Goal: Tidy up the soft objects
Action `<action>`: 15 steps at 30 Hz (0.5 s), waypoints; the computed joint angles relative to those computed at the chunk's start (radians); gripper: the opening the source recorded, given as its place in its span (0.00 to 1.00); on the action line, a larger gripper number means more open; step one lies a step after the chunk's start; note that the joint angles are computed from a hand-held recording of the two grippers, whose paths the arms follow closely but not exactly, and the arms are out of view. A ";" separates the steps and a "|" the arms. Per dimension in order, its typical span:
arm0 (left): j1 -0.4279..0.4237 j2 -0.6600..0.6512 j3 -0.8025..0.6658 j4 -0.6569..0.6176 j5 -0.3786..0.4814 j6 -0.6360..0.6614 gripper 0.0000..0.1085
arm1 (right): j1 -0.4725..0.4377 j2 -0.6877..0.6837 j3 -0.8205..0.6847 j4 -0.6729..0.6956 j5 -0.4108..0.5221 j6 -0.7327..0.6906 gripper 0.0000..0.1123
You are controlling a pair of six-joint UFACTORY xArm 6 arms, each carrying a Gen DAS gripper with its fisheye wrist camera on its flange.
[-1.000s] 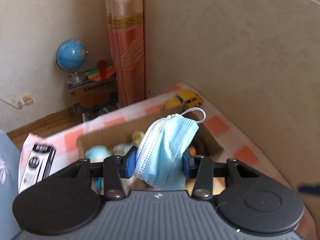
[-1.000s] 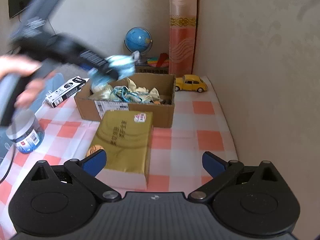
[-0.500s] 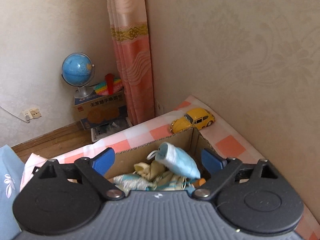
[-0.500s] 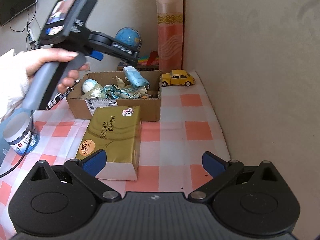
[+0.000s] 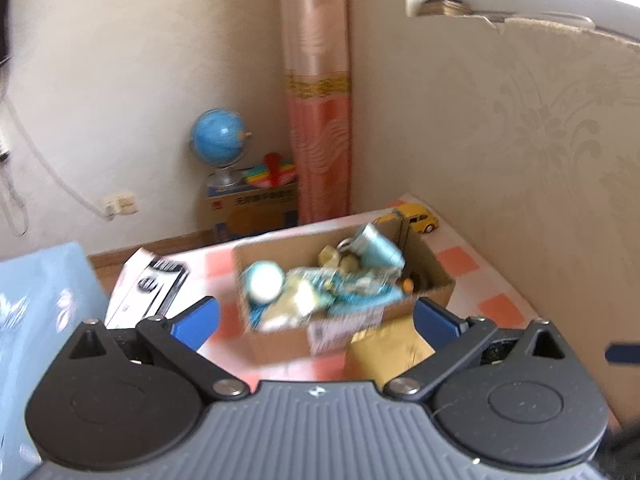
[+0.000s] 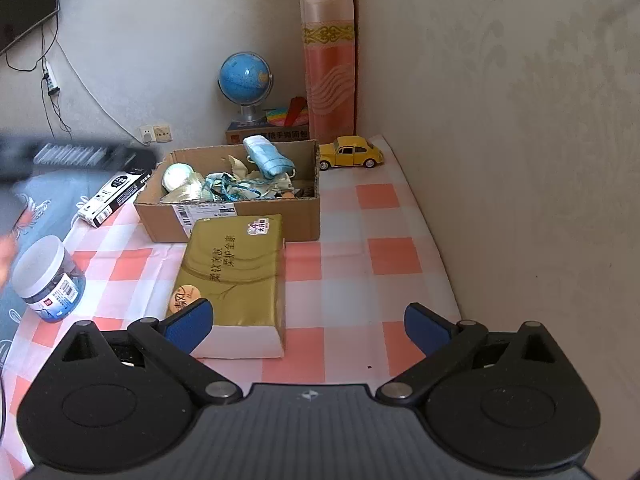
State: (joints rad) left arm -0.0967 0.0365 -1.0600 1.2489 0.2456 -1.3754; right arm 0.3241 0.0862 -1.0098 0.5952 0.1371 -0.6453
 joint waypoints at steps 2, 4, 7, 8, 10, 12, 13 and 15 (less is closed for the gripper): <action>-0.018 -0.076 0.079 0.071 0.050 -0.097 0.94 | 0.005 -0.008 0.004 -0.042 -0.001 0.040 0.92; -0.045 -0.150 0.151 0.125 0.118 -0.167 0.94 | 0.012 -0.017 0.010 -0.074 -0.006 0.071 0.92; -0.087 -0.238 0.233 0.089 0.202 -0.166 0.94 | 0.021 -0.030 0.015 -0.143 0.002 0.144 0.92; -0.099 -0.252 0.244 0.054 0.217 -0.139 0.94 | 0.023 -0.033 0.017 -0.167 0.003 0.173 0.92; -0.114 -0.283 0.271 -0.028 0.223 -0.078 0.94 | 0.029 -0.042 0.022 -0.216 0.007 0.229 0.92; -0.132 -0.301 0.285 -0.162 0.242 0.019 0.94 | 0.033 -0.053 0.029 -0.250 0.012 0.277 0.92; -0.137 -0.307 0.288 -0.232 0.246 0.066 0.94 | 0.034 -0.059 0.032 -0.261 0.016 0.296 0.92; -0.139 -0.326 0.305 -0.265 0.234 0.079 0.94 | 0.035 -0.071 0.041 -0.295 0.021 0.341 0.92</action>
